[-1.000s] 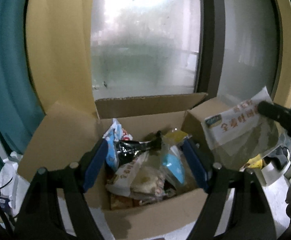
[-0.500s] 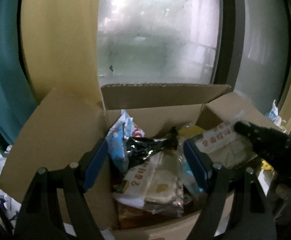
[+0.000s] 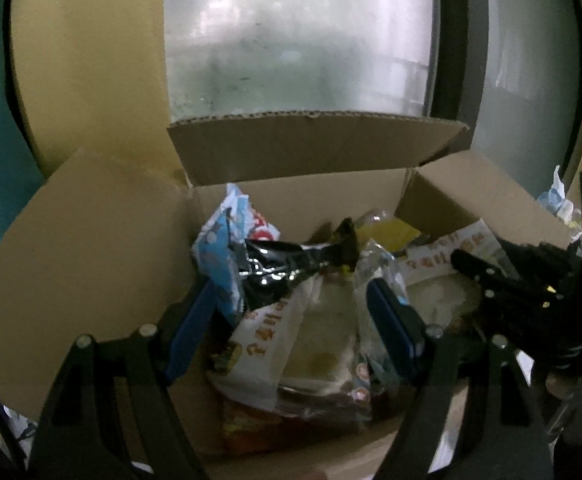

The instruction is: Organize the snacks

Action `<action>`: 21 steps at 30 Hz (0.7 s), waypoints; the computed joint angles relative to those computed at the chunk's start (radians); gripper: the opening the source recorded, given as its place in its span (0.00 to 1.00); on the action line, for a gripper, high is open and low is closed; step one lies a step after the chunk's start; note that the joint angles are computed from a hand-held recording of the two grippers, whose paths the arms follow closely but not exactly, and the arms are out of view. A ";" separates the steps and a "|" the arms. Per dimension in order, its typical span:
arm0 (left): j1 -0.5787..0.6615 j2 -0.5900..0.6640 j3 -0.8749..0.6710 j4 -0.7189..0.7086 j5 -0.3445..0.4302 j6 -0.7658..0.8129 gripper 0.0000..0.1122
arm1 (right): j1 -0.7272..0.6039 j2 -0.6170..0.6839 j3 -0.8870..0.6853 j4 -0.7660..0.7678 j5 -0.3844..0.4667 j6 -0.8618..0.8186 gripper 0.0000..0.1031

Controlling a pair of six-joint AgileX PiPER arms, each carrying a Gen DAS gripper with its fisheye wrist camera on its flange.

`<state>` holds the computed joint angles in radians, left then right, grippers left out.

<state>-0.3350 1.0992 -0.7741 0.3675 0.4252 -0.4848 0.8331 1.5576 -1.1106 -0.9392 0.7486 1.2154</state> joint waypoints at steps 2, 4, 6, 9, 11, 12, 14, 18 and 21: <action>-0.002 0.002 -0.003 -0.009 -0.001 0.009 0.70 | 0.009 -0.011 0.001 0.017 -0.003 -0.013 0.54; -0.012 -0.004 -0.004 -0.006 0.008 0.007 0.70 | 0.035 -0.024 0.005 0.013 0.027 0.000 0.69; -0.030 -0.009 -0.005 0.017 0.019 -0.017 0.70 | 0.047 -0.043 0.010 0.029 0.029 0.004 0.71; -0.067 -0.030 0.000 0.047 0.039 -0.053 0.70 | 0.080 -0.075 0.015 0.034 0.073 0.009 0.74; -0.101 -0.050 0.005 0.088 0.060 -0.093 0.70 | 0.097 -0.108 0.028 0.052 0.089 0.005 0.75; -0.118 -0.057 0.007 0.114 0.072 -0.121 0.70 | 0.102 -0.116 0.030 0.058 0.095 0.003 0.75; -0.155 -0.079 0.014 0.155 0.103 -0.174 0.70 | 0.124 -0.144 0.043 0.060 0.121 0.010 0.75; -0.260 -0.140 0.039 0.246 0.176 -0.282 0.70 | 0.162 -0.193 0.070 0.065 0.159 0.035 0.75; -0.363 -0.189 0.054 0.330 0.250 -0.387 0.70 | 0.211 -0.230 0.088 0.064 0.201 0.059 0.75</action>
